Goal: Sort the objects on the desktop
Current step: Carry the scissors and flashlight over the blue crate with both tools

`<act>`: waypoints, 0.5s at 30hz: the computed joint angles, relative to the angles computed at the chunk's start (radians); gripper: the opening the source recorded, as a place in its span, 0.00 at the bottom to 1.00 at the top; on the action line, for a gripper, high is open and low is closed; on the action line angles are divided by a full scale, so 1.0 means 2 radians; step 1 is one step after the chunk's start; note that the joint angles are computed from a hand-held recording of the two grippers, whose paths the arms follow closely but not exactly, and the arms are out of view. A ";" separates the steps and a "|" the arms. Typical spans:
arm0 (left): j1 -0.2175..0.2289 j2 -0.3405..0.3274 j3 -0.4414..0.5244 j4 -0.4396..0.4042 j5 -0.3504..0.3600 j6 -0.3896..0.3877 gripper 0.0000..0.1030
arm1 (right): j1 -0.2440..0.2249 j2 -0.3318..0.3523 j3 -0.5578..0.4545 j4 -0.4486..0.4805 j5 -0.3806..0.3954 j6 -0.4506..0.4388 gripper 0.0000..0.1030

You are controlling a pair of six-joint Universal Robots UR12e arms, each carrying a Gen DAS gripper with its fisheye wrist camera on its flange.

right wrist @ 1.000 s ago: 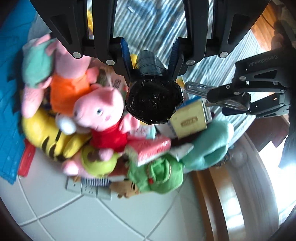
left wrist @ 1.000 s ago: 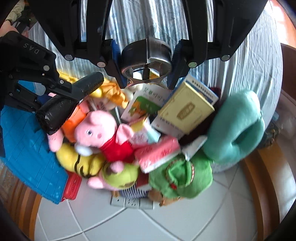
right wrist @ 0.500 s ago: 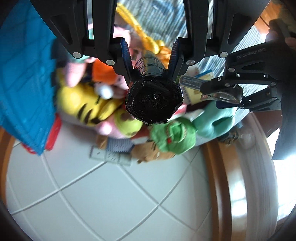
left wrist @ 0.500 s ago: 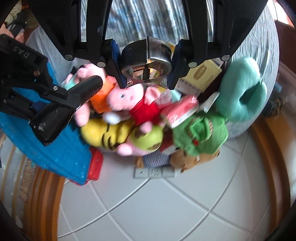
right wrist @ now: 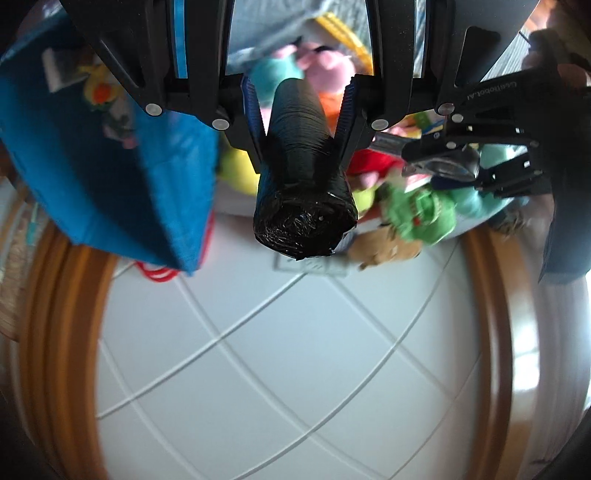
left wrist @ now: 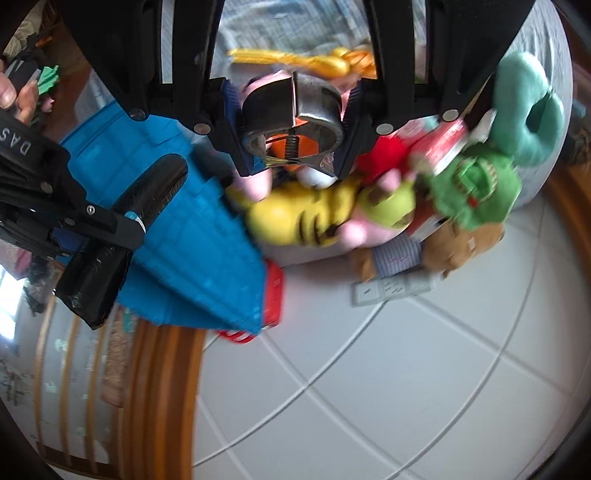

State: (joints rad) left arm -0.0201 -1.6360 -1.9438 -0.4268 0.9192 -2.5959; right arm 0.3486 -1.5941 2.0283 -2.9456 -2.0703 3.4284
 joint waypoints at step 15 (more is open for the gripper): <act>-0.152 -0.039 0.108 -0.039 0.022 -0.057 0.43 | -0.156 -0.144 0.059 0.068 0.029 -0.042 0.34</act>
